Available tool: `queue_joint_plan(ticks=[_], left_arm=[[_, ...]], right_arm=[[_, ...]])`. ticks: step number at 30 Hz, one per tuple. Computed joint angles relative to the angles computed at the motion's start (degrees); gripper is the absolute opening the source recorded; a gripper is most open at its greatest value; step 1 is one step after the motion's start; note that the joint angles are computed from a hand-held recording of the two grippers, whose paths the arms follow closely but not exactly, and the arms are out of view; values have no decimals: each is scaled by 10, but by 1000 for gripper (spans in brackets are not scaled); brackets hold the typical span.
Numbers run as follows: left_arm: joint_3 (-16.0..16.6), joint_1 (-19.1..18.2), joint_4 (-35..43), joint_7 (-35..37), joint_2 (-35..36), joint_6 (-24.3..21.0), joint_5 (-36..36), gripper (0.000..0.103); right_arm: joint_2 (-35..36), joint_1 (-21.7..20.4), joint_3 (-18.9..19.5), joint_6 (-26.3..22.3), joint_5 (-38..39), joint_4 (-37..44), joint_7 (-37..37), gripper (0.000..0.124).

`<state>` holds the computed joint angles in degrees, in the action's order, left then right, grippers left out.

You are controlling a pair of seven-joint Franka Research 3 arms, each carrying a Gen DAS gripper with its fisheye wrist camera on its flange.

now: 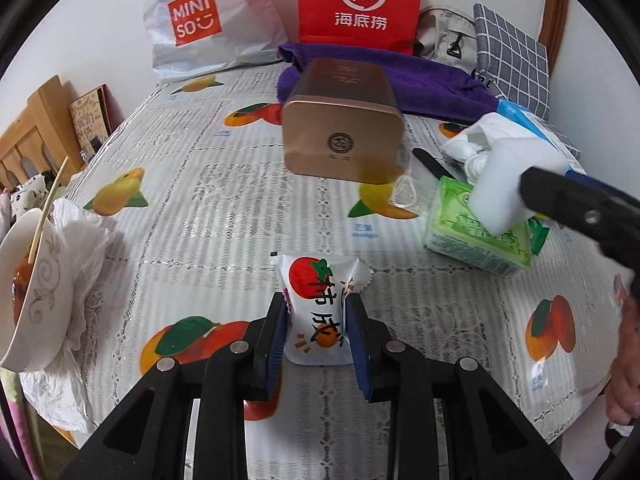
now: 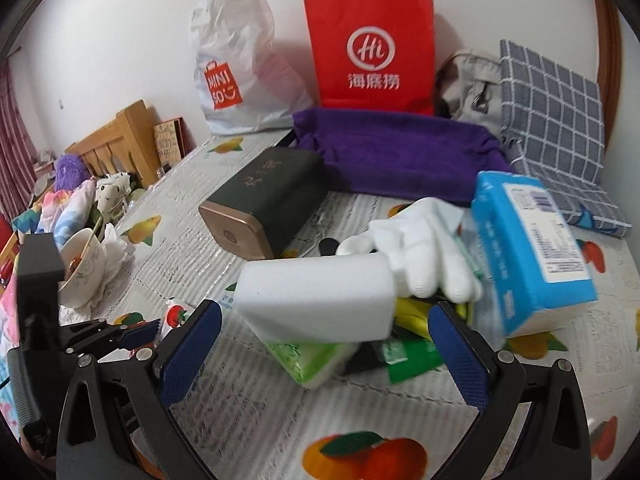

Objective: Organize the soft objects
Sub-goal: 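Grasp the white sponge with the right tool while the left tool holds the packet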

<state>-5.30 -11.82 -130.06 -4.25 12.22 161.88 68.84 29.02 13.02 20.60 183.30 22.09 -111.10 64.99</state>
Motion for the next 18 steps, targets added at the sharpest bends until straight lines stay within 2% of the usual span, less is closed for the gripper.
queue_joint_plan(ticks=[3,4,5,6,7,8,12,16,18], left_arm=[[5,3,-1,-13,1,13,7,28],[5,4,-1,-14,1,16,8,28],[6,5,-2,-16,1,20,9,28],[6,6,-2,-17,1,21,9,28],[6,6,-1,-18,2,21,7,28],[5,6,0,-16,2,19,4,28],[5,3,5,-20,5,12,-3,28],[4,4,5,-15,5,20,-16,28],[3,3,6,-6,6,13,-29,28]], right_arm=[[16,52,-54,-9,-7,24,25,102],[20,57,-59,-5,-8,27,30,101],[24,56,-58,2,-8,29,33,96],[28,41,-41,7,-9,29,29,83],[31,16,-15,6,-11,28,20,81],[31,-14,17,3,-6,24,5,81],[12,-55,58,39,-14,-15,-3,81],[-4,-154,145,44,-40,-62,-5,82],[-10,-221,201,51,-50,-92,-3,82]])
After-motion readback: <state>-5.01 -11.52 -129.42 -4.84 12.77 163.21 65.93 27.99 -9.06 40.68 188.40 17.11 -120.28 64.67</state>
